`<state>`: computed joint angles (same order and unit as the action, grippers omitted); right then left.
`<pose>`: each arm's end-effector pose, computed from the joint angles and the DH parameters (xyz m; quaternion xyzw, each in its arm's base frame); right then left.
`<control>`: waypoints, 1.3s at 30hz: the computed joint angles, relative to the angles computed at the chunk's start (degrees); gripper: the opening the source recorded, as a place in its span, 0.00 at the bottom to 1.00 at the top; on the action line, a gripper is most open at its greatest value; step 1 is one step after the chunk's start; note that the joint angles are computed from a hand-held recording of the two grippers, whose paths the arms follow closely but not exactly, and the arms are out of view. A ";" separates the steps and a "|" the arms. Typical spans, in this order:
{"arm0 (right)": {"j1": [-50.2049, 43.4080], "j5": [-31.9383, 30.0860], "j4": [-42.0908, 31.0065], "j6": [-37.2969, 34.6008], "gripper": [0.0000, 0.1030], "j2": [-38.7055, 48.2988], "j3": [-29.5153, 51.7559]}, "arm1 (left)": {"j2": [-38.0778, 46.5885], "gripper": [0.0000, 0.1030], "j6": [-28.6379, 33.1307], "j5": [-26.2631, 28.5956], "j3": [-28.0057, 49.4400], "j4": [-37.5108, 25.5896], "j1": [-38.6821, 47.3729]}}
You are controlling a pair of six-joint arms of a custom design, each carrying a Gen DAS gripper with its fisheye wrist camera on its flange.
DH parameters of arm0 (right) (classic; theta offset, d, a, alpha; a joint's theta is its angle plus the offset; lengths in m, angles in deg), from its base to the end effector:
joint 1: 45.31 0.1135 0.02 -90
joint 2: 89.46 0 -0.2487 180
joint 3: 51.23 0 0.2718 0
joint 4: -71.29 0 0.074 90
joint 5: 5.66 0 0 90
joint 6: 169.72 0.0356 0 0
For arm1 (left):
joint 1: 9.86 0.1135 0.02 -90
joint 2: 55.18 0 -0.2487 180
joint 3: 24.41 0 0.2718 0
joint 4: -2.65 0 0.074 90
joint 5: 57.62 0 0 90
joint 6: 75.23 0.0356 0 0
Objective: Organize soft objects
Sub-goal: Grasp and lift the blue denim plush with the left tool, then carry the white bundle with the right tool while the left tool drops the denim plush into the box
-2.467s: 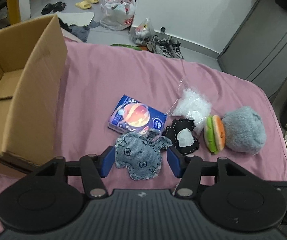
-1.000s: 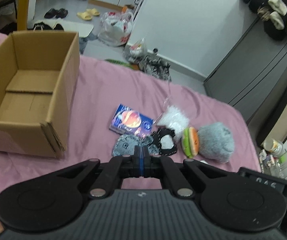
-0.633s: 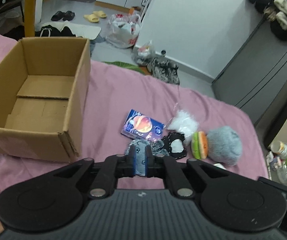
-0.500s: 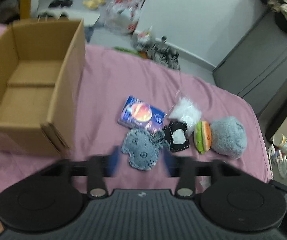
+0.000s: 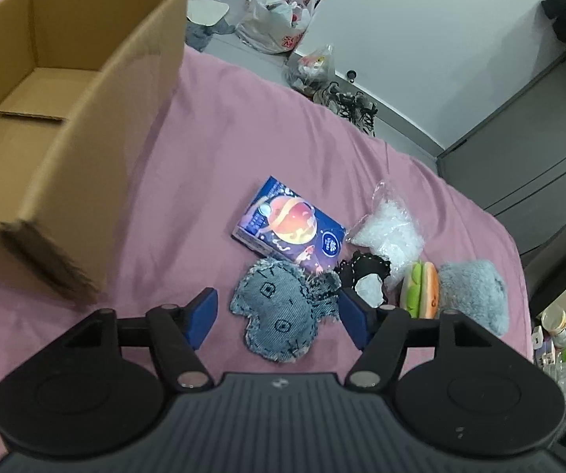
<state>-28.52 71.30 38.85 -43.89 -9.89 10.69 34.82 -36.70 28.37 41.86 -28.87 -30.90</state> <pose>0.2884 0.0954 0.1923 0.1162 0.9274 0.2460 0.2566 0.3101 -0.1166 0.1628 -0.2604 0.9176 -0.1496 0.2604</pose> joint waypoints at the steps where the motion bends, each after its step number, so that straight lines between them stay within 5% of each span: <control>1: 0.10 0.03 0.06 -0.11 0.43 0.24 0.11 | 1.15 0.64 0.34 0.11 0.48 0.12 -0.03; 8: 0.43 0.29 -0.25 -0.48 0.43 0.71 0.46 | 3.79 0.61 2.40 -0.62 -0.16 2.43 -0.40; 9: 0.40 0.29 -0.25 -0.50 0.43 0.71 0.46 | 3.65 0.57 2.45 -1.29 -0.27 2.32 -0.65; 11: 0.33 0.19 -0.04 -0.59 0.43 0.56 0.28 | 3.06 0.32 3.04 -0.81 -1.12 3.13 -0.56; 14: 0.60 0.55 0.35 -0.85 0.43 0.04 -0.12 | 2.08 0.26 2.57 -1.16 -1.69 2.67 -0.48; 39: 5.64 2.80 3.37 -0.91 0.43 -4.59 3.26 | -18.39 0.25 10.61 -12.06 -0.21 -8.84 -1.42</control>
